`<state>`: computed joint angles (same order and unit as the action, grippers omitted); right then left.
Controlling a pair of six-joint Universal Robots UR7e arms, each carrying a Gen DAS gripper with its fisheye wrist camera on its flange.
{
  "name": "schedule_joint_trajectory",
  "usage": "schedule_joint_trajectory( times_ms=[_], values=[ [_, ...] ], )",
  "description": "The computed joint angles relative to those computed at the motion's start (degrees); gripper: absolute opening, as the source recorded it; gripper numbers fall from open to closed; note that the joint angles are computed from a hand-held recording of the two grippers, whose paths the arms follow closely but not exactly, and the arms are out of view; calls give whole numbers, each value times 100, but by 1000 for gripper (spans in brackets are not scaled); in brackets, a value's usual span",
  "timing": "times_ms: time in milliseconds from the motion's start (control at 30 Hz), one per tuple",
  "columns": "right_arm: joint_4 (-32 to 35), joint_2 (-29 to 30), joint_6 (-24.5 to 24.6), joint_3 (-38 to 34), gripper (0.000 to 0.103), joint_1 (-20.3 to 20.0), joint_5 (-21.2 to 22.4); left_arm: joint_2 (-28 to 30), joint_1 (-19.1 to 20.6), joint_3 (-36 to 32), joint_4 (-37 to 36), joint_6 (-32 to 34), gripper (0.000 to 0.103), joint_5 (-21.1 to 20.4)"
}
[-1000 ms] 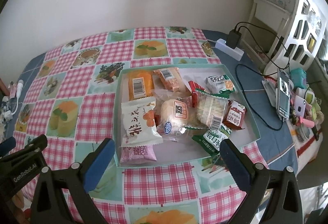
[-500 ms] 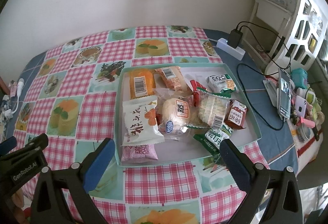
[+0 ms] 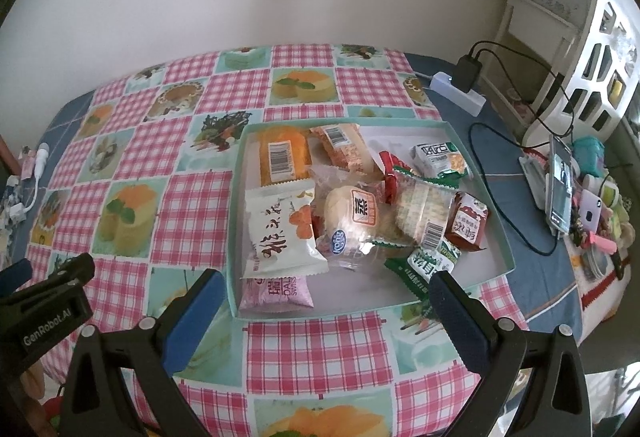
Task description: Organize snacks
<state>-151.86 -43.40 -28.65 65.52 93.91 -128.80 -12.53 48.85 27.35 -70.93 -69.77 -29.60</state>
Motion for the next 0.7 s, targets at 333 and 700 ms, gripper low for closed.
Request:
schedule_joint_trajectory(
  times_ms=[333,700],
  values=[
    [34,12,-6,-18,103,1,-10,12,5,-28,33,-7,88,-9],
    [23,16,-5,-7,103,1,-13,4,10,-13,29,-10,88,-18]
  ],
)
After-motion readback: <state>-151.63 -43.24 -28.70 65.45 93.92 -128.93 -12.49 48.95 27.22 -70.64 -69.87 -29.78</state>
